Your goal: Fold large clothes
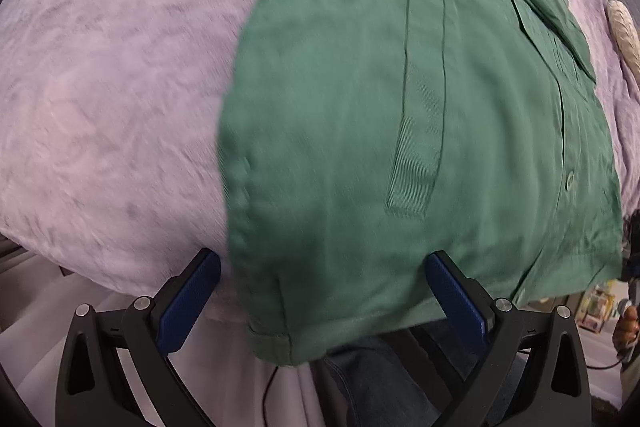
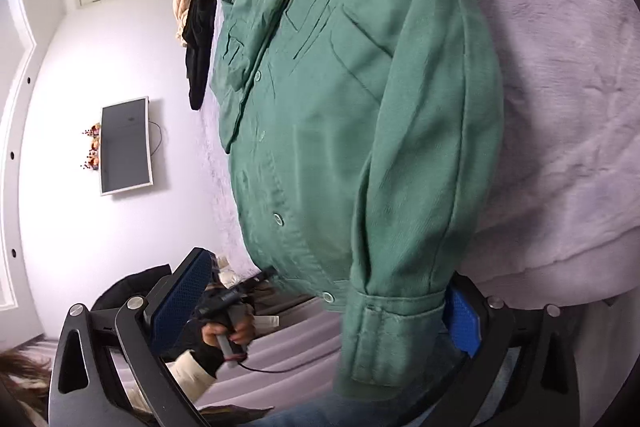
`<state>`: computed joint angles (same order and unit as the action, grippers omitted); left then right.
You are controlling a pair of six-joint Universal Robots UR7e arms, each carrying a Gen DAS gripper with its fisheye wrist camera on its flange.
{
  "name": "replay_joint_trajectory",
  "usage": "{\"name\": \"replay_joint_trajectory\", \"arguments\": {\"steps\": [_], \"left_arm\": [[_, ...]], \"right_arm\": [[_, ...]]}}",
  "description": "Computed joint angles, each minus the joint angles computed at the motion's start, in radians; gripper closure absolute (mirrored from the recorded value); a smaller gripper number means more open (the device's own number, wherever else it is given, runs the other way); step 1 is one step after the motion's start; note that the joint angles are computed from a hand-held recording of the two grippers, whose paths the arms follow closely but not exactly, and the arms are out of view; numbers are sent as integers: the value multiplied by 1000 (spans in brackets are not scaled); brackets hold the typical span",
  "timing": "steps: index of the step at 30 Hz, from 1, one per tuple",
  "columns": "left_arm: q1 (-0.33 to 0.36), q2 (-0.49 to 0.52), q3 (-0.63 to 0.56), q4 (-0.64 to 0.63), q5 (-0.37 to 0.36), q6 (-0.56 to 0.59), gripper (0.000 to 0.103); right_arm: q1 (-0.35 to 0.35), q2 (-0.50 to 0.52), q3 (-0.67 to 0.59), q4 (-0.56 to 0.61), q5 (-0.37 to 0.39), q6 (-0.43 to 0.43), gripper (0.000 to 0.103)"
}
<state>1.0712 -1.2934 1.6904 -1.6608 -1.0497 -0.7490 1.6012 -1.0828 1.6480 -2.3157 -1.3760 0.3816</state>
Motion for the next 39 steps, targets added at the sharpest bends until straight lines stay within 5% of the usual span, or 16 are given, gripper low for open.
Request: {"name": "replay_joint_trajectory", "arguments": {"steps": [9,12,14,17,20,22,26,29,35,39], "left_arm": [[-15,-43,93,-69,-32,-41,0],[-22,-78,108,-72,-16,-43,10],[-28,-92,117,-75,-11,-50,17],[-36,-92,103,-44,-6,-38,34],[-38,-70,60,-45,-77,21,70],[-25,-42,1,-38,-128,39,76],[-17,-52,-42,-115,-248,49,78],[-32,-43,-92,-174,-271,41,78],[-41,6,-191,-367,-220,0,78],[-46,100,-323,-433,-155,37,78]], "right_arm": [[35,36,-11,6,-132,100,0],[39,30,5,-28,-156,136,3],[44,23,11,-28,-189,166,22],[46,2,18,-4,-225,185,87],[34,-8,27,-45,-140,163,89],[29,-9,22,-60,-73,168,89],[25,13,-32,-86,82,165,90],[32,58,-122,-69,173,143,90],[28,206,-414,33,286,85,90],[41,373,-739,168,272,36,90]]}}
